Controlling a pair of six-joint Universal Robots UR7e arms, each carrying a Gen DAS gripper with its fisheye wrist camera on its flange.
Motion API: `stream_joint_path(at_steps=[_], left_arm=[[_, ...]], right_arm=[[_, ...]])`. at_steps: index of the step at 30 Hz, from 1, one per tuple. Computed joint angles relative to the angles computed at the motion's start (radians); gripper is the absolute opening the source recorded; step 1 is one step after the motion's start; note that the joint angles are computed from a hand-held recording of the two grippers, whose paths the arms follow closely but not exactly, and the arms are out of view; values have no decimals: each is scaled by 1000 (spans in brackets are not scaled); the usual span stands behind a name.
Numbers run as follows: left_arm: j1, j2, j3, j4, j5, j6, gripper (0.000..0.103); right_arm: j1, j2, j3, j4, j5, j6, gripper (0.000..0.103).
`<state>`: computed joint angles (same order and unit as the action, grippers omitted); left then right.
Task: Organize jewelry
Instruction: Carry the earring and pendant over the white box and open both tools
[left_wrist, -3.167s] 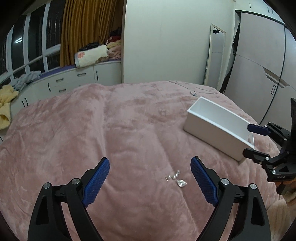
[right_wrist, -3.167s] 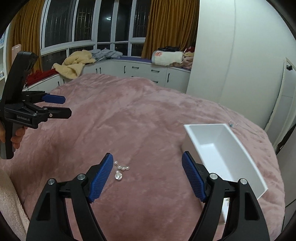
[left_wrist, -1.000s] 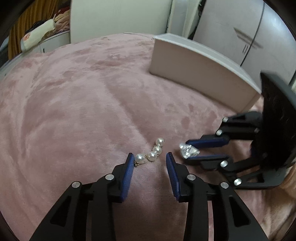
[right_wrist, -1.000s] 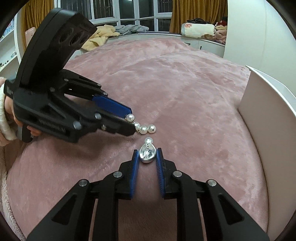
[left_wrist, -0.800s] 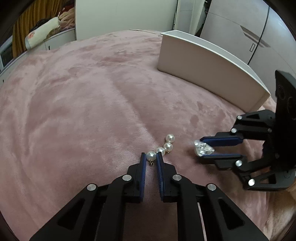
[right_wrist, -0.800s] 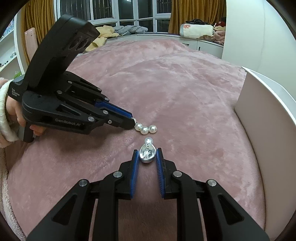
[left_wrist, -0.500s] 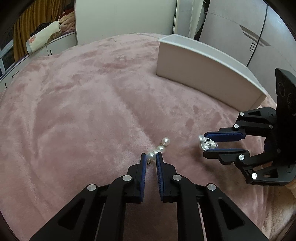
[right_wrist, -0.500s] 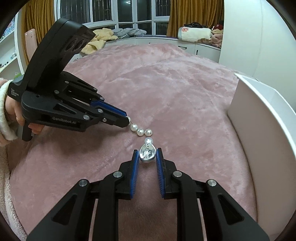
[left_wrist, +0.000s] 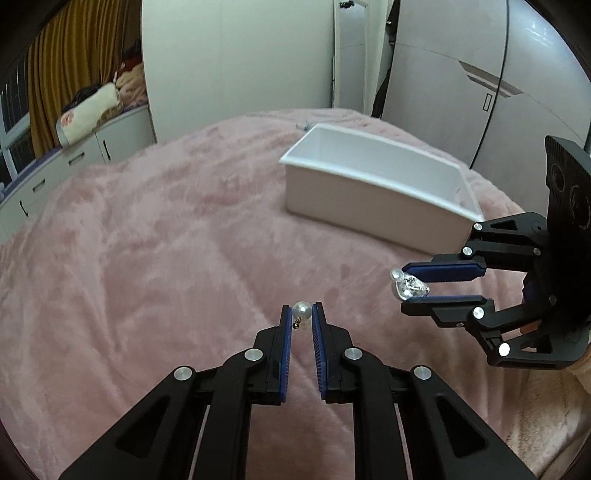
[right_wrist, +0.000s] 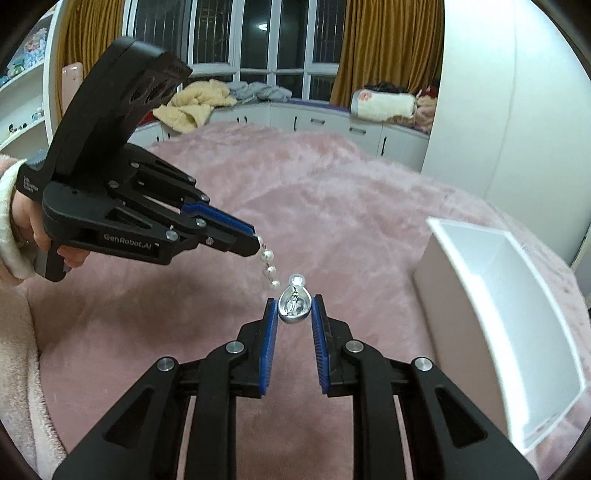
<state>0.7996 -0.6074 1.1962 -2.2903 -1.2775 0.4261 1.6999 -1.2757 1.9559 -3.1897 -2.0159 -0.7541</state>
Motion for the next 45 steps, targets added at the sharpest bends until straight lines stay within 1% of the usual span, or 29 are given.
stream_joint_path(at_steps=[4, 6, 11, 16, 22, 27, 31, 35, 40, 45], left_arm=[[-37, -31, 25, -22, 6, 3, 16], [-53, -42, 33, -28, 8, 3, 16], [-93, -67, 46, -39, -5, -20, 16], [-132, -75, 54, -59, -2, -26, 16], [-163, -58, 37, -103, -42, -85, 16], [-194, -8, -8, -103, -53, -111, 16], [-202, 42, -60, -99, -72, -145, 16], [-204, 120, -148, -68, -74, -179, 16], [-198, 210, -246, -36, -88, -175, 16], [-186, 323, -380, 21, -108, -184, 16]], right_arm=[[31, -46, 18, -29, -17, -18, 19], [42, -66, 24, -33, -17, -12, 19], [70, -127, 47, -61, -28, -20, 19], [70, -193, 72, -69, -20, 0, 19], [52, -262, 93, -77, -33, 7, 19], [22, -318, 107, -81, -33, 12, 19], [-6, -351, 107, -76, -36, 20, 19], [-46, -379, 105, -78, -30, 20, 19], [-129, -409, 104, -55, 1, 36, 19], [-216, -404, 99, -19, 49, 73, 19]])
